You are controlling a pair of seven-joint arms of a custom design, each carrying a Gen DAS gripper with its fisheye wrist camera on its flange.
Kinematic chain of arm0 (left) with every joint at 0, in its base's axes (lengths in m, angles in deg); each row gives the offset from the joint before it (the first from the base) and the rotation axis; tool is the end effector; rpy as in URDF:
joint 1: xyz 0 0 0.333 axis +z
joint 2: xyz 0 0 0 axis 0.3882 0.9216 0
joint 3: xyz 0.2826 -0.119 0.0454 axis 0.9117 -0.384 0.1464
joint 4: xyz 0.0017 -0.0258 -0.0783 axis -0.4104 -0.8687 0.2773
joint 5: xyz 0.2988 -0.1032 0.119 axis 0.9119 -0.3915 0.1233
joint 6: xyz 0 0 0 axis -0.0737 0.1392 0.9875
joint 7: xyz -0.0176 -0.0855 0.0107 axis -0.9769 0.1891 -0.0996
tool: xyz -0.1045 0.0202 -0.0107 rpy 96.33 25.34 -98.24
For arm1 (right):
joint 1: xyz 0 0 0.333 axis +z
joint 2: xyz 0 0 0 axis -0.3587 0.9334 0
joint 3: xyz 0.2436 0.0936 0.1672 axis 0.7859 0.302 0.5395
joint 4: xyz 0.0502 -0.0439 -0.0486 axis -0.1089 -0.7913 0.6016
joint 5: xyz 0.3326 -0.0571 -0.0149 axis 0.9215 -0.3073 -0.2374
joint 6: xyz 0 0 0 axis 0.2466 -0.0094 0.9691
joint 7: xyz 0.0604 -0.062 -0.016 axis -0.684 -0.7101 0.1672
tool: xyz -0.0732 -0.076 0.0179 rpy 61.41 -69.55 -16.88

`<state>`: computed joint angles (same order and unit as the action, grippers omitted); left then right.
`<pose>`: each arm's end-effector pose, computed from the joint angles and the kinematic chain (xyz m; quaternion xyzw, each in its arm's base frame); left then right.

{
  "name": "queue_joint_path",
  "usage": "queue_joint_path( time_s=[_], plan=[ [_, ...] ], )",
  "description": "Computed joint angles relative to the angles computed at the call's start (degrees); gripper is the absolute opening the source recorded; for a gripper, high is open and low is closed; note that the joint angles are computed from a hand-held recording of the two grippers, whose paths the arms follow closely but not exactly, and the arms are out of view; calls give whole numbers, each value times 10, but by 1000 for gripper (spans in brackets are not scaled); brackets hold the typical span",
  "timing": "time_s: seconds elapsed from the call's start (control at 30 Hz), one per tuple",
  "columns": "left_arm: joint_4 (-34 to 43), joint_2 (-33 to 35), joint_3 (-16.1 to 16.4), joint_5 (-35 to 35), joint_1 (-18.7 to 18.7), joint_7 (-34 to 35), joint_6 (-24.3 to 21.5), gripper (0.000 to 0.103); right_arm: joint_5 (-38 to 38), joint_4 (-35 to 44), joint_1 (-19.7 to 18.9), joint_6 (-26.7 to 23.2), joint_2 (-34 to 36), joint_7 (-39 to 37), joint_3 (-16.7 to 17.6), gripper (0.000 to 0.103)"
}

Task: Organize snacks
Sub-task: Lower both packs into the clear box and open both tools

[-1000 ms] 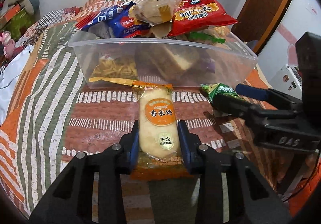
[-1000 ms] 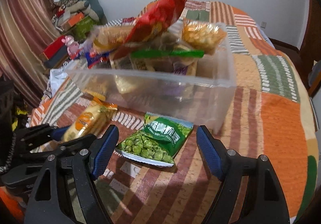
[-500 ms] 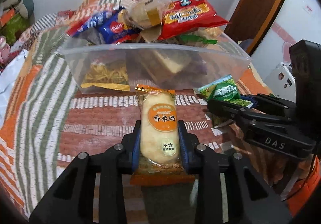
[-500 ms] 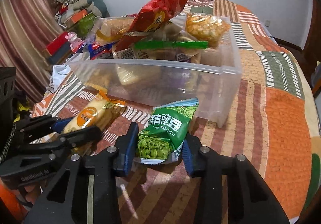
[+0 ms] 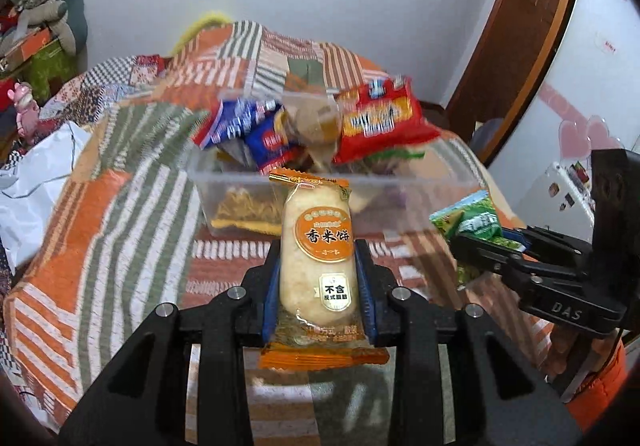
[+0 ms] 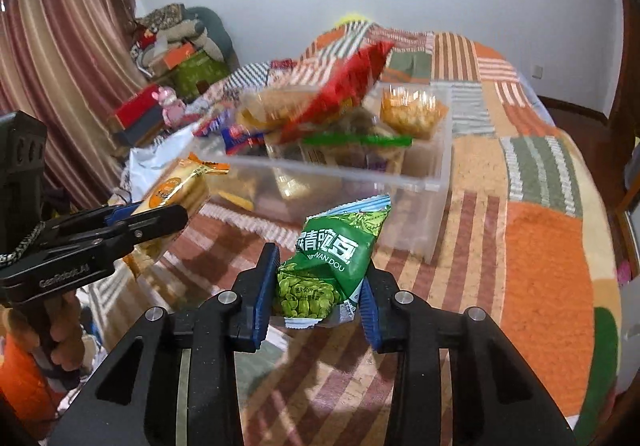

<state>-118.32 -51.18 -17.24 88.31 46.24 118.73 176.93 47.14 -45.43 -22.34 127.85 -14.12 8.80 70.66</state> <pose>0.5937 -0.0815 0.3374 -0.6191 0.6800 -0.3615 0.1538 0.6143 0.2261 0.2853 -0.7392 0.5350 -0.1302 0.3878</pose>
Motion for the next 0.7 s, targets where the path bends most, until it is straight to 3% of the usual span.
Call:
queue_joint_path(
  time_s=[0.17,0.47,0.6,0.7],
  plan=[
    [24,3,1,-1,3,-3,-1,33,-9,8,-4,21,-1,6,2,34],
    [113,22,86,-28,-69,2,-8,33,-10,56,24,32,13,34,-37,34],
    [163,51,84,-41,-69,15,-34,33,-8,86,29,24,28,39,-43,34],
    [204,70,124,-55,-109,24,-51,33,-5,109,29,11,39,39,-43,34]
  ],
)
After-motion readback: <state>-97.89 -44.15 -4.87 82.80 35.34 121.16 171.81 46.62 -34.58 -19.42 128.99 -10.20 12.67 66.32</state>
